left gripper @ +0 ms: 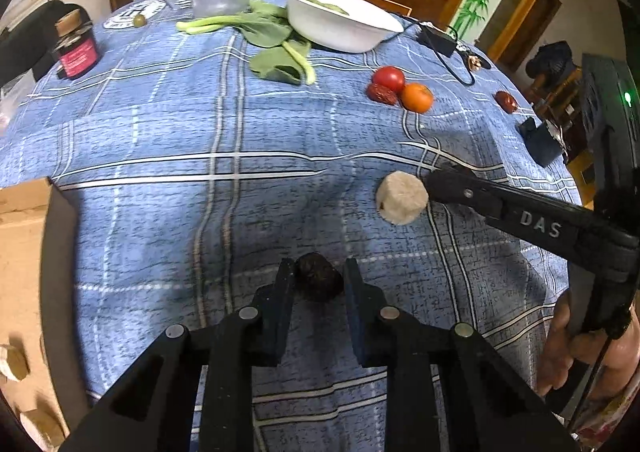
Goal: Organize fruits
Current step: 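Grasp a dark date with the left gripper while the right gripper grasps a dark round fruit, then carry both dark fruits into the cardboard tray and open both grippers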
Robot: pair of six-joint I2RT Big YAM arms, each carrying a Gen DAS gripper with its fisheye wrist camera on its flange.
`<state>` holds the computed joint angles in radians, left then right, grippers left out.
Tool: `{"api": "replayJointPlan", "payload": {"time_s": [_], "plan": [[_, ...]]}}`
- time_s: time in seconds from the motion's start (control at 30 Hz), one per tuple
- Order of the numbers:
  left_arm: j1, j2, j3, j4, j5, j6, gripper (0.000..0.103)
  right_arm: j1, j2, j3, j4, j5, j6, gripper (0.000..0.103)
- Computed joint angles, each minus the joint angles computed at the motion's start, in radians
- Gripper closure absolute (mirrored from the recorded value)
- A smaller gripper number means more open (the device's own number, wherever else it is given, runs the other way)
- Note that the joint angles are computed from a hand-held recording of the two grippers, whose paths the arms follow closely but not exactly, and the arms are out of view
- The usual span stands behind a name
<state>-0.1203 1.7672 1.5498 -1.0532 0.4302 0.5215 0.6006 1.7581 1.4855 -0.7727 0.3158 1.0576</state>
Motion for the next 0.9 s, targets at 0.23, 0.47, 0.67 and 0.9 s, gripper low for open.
{"api": "replayJointPlan", "payload": {"time_s": [0.23,0.47,0.67,0.9], "plan": [[0.068,-0.039,0.012,-0.048,0.069,-0.009,0.080,0.044,-0.065,-0.033,-0.001,0.035,0.054,0.078],[0.191,-0.068,0.065,-0.121,0.141,0.000,0.080,0.114,-0.040,0.071,-0.023,0.038,0.062,0.077],[0.331,-0.055,0.125,-0.127,0.111,0.025,0.080,0.167,0.105,0.314,-0.072,-0.014,0.002,0.077],[0.470,-0.003,0.171,-0.153,0.032,0.083,0.080,0.218,0.393,0.767,-0.206,-0.122,-0.095,0.077]]}}
